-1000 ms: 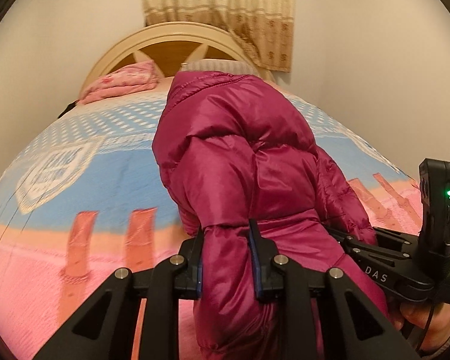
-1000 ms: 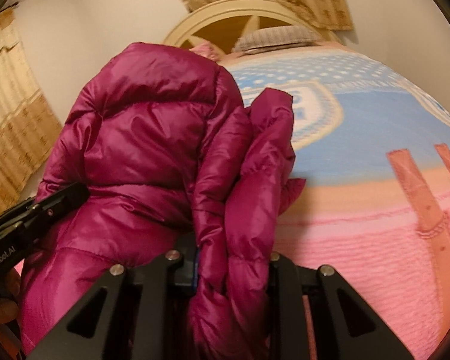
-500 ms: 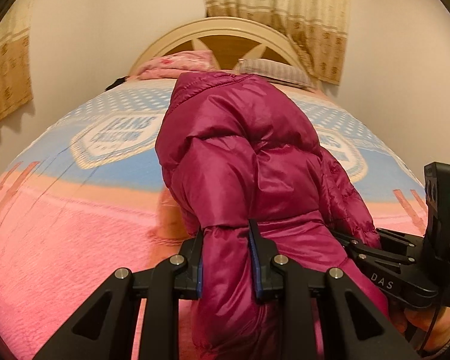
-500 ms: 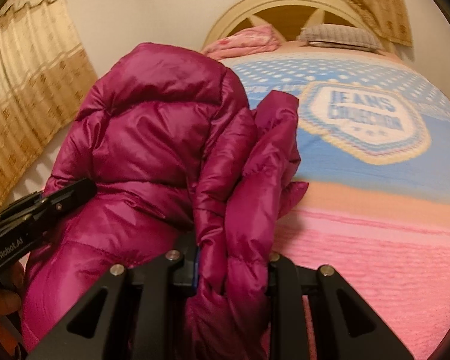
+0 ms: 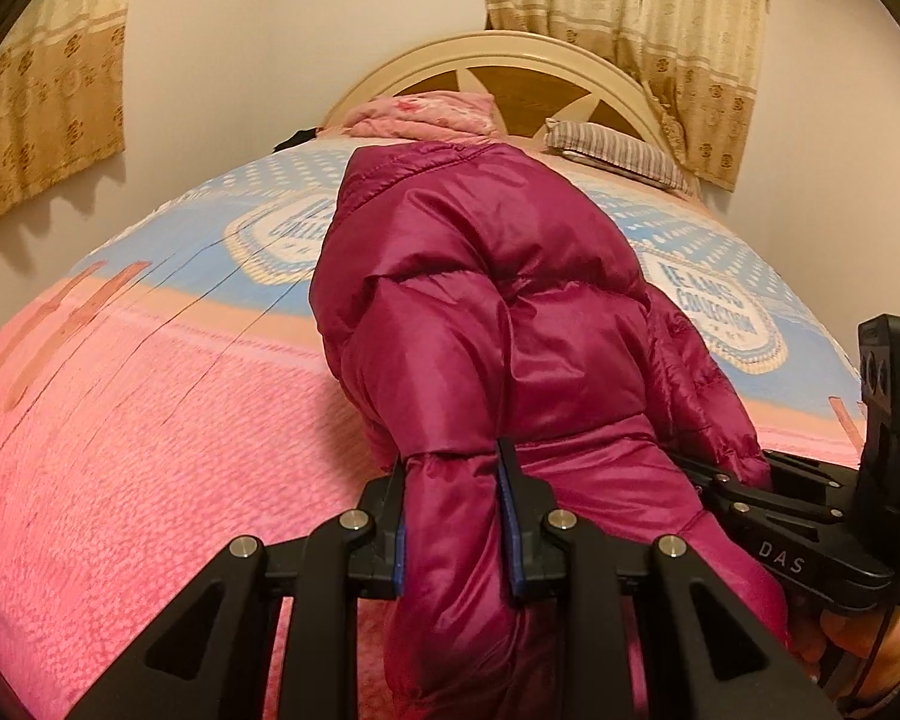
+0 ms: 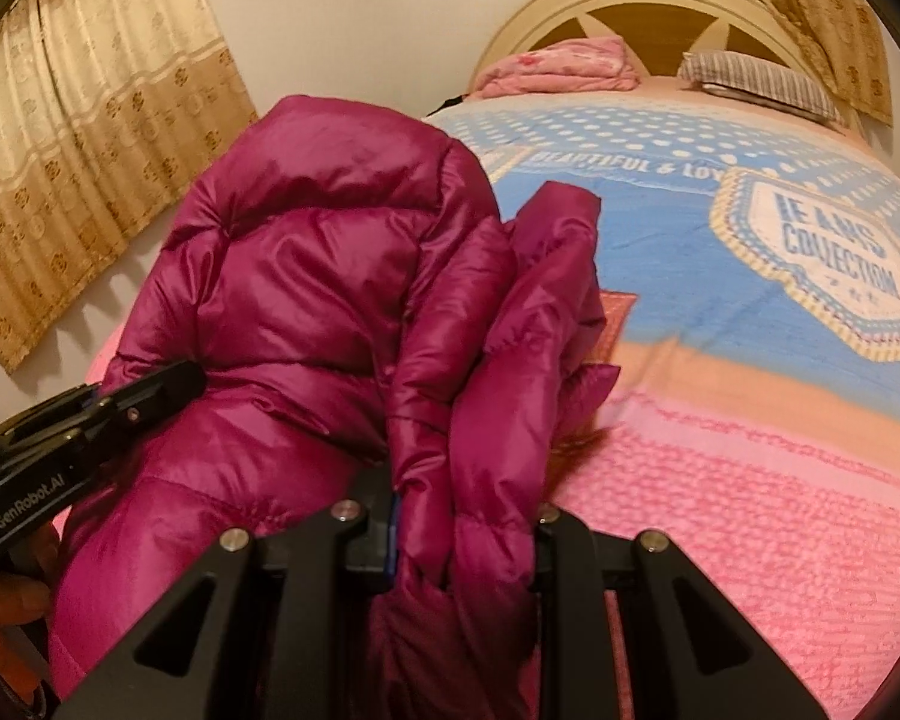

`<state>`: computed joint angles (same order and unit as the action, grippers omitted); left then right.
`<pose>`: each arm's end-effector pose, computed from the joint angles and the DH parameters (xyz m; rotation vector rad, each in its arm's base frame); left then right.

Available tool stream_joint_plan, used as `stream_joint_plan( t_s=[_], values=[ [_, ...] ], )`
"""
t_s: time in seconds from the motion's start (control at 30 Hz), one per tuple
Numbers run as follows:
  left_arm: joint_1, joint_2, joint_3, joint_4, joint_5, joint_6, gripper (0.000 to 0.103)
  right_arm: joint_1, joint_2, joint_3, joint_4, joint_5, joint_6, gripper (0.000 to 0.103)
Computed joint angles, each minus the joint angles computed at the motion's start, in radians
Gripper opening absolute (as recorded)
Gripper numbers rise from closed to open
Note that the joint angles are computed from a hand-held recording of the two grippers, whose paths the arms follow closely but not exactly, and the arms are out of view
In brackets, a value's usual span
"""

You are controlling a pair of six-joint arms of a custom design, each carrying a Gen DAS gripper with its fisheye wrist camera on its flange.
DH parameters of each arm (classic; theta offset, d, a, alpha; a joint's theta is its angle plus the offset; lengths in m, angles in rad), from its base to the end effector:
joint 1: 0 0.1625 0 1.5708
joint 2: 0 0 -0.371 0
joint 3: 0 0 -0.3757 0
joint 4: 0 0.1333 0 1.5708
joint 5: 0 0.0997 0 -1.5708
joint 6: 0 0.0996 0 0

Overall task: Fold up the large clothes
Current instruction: 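Carry the magenta jacket with both grippers and lower it onto the cover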

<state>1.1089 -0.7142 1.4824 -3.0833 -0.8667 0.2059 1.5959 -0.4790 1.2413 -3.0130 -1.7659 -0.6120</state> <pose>-0.1239 -0.6927 0.1562 0.4519 2.3311 -1.0202 0.1325 -0.7368 0.0607 0.7417 -2.5414 0.8209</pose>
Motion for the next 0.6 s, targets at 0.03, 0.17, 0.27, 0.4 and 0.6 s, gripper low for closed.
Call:
stream_joint_plan(
  t_s=[0.03,0.17,0.27,0.4,0.6],
  values=[
    [0.004,-0.004,0.003,0.001,-0.001,-0.005,0.024,0.002,0.003,0.0,0.001,-0.002,-0.003,0.024],
    [0.017,-0.016,0.012,0.004,0.0,-0.019,0.024,0.01,0.015,-0.002,0.0,-0.009,-0.015,0.024],
    [0.022,-0.017,0.017,0.004,0.001,-0.029,0.024,0.015,0.024,-0.009,0.004,-0.014,-0.018,0.024],
    [0.026,-0.014,0.021,-0.004,0.001,-0.034,0.024,0.016,0.028,-0.008,-0.003,-0.022,-0.026,0.024],
    [0.031,0.0,0.011,0.011,0.016,-0.047,0.031,0.011,0.034,-0.021,0.008,-0.027,-0.025,0.024]
  ],
)
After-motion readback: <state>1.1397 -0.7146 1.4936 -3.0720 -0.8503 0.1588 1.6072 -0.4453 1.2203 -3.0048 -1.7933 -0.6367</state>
